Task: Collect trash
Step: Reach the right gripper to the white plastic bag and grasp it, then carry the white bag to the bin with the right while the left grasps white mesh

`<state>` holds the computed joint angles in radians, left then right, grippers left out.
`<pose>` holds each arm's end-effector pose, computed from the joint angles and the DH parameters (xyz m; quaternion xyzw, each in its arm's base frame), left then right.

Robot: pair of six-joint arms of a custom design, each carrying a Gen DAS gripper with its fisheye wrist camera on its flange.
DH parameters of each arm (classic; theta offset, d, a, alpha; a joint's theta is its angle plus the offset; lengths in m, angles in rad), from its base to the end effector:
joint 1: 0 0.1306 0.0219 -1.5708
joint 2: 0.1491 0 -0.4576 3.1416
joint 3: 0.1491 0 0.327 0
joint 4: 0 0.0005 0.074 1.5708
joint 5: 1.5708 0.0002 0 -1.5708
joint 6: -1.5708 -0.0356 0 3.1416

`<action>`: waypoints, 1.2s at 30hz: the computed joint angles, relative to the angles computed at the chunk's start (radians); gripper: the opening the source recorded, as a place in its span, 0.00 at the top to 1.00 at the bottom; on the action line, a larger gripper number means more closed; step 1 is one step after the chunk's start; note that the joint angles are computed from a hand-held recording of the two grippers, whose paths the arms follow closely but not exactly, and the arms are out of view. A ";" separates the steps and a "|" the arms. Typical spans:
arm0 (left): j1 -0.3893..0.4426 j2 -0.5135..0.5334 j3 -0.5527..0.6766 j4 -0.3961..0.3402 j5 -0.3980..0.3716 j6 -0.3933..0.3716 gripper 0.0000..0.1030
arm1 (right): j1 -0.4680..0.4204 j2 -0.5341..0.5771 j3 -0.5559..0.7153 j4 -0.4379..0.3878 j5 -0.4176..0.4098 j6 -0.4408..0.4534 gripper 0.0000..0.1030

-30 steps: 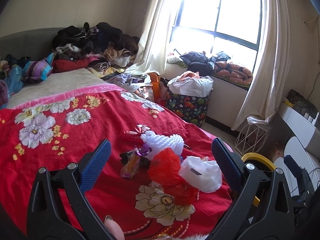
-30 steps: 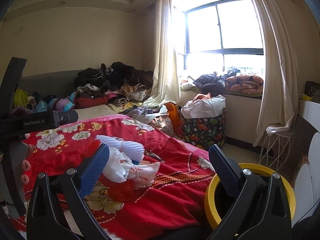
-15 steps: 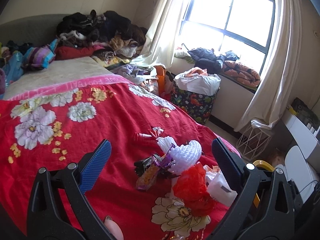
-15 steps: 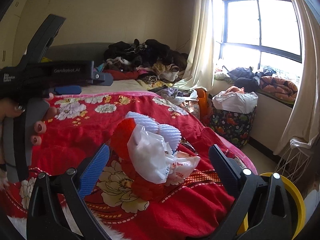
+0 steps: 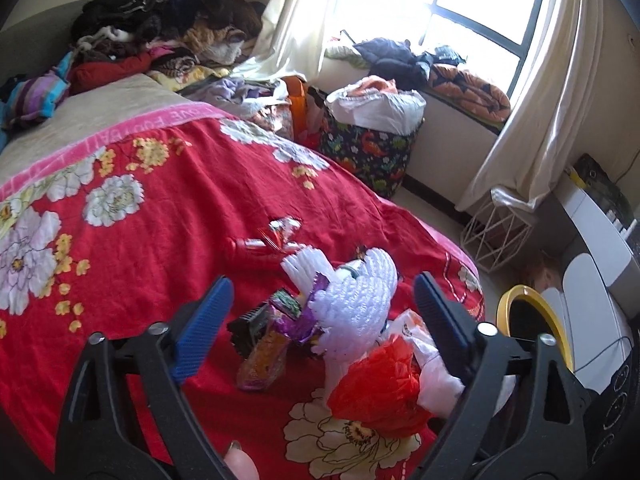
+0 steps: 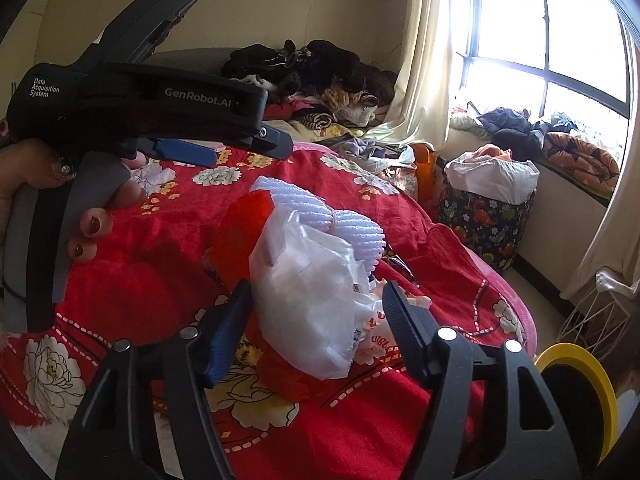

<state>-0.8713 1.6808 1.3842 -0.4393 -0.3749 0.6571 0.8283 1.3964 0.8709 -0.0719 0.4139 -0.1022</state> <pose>0.3516 -0.3983 0.4053 0.0209 0.9010 -0.1526 0.4054 0.2687 0.2709 0.3639 -0.2173 0.8428 0.0430 0.4906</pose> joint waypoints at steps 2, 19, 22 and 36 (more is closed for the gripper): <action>0.003 0.011 0.008 -0.005 0.020 -0.002 0.32 | -0.016 -0.002 -0.001 -0.009 -0.019 -0.016 0.47; -0.020 0.061 0.093 -0.133 0.023 0.039 0.76 | -0.096 -0.059 -0.045 0.002 -0.106 -0.116 0.57; -0.032 0.061 0.099 -0.141 0.013 0.035 0.83 | -0.107 -0.068 -0.050 0.005 -0.116 -0.135 0.59; -0.072 0.128 0.224 -0.194 0.040 -0.063 0.86 | -0.178 -0.128 -0.092 0.014 -0.188 -0.227 0.63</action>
<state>-0.9437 1.8093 1.6085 -0.6328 -0.3350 0.5938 0.6507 1.2680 0.7790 -0.0580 0.2263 -0.3297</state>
